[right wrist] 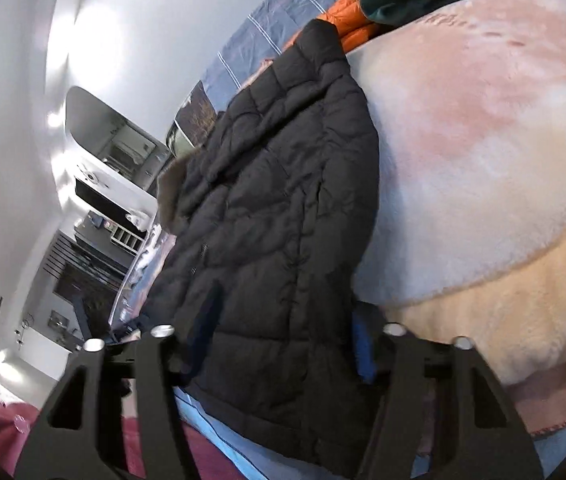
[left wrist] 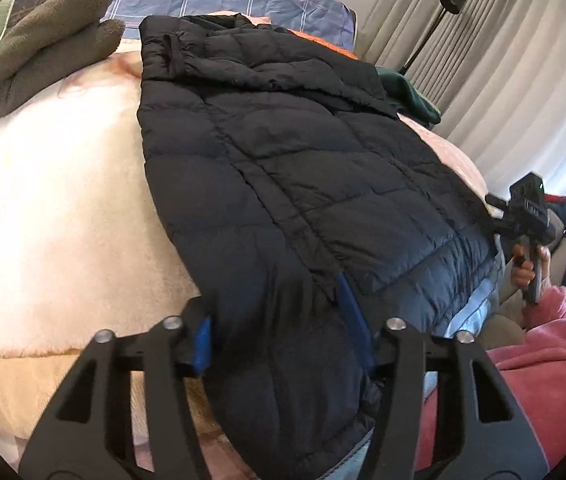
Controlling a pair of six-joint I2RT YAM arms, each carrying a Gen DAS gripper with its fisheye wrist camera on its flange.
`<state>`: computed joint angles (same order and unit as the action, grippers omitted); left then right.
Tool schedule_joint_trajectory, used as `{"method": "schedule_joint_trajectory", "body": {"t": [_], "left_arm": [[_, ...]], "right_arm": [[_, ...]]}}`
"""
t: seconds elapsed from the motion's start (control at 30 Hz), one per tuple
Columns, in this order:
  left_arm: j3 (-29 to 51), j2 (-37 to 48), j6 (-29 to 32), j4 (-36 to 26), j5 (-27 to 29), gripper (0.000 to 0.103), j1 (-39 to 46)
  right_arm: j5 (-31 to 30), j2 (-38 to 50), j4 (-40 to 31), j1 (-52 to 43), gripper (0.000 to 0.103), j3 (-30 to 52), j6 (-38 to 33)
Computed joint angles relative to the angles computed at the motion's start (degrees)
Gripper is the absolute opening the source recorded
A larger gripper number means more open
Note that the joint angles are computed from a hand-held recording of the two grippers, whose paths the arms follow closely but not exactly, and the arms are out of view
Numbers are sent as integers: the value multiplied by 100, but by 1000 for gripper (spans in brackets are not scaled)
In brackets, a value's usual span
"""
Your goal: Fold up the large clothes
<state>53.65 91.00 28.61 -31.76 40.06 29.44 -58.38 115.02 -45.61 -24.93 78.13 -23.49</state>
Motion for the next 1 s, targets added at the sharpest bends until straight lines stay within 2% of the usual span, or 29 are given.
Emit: {"method": "schedule_joint_trajectory", "body": {"t": [0.07, 0.13, 0.23, 0.27, 0.3, 0.33, 0.37, 0.4, 0.43, 0.5, 0.63, 0.73, 0.83, 0.9, 0.93, 1.0], "left_arm": [[-74, 84, -96, 178, -350, 53, -3], [-104, 110, -52, 94, -90, 53, 183], [-210, 10, -32, 103, -39, 55, 263], [-253, -16, -99, 174, -69, 53, 232], [-240, -9, -195, 202, -58, 51, 190], [-206, -16, -333, 226, -19, 29, 159], [-155, -53, -517, 240, 72, 12, 148], [-145, -181, -758, 309, 163, 11, 161], [-121, -413, -984, 394, 366, 10, 209], [-28, -889, -1132, 440, 695, 9, 290], [226, -1660, -1312, 481, 1071, 7, 467], [284, -2242, -1441, 475, 1294, 7, 767], [202, -2793, -1468, 440, 1263, 8, 1043], [84, -3049, -1640, 598, 1326, 9, 1201], [51, -3104, -1694, 664, 1333, 9, 1225], [20, -3084, -1803, 846, 1244, 9, 1165]], "right_arm": [[376, -98, -14, 51, 48, -52, -90], [617, -141, -191, -4, 48, -123, -334], [429, -178, -257, -146, 50, -283, -530], [363, -177, -208, -137, 51, -323, -506], [278, -210, -90, -101, 47, -388, -393], [154, -253, -13, -80, 28, -434, -311], [24, -317, 106, -43, 13, -447, -172], [-179, -527, 375, -48, 8, -551, 95], [-374, -793, 781, -77, 6, -718, 471], [-857, -1230, 1480, -185, 5, -855, 1193], [-1555, -1854, 2384, -398, 4, -979, 2272], [-1949, -2491, 2906, -698, 4, -1227, 2700], [-1996, -3089, 3417, -896, 4, -1538, 3032], [-1985, -3315, 4168, -973, 5, -1798, 3552], [-1933, -3350, 4598, -962, 5, -1913, 3838], [-1692, -3242, 4973, -866, 5, -1924, 4071]]}}
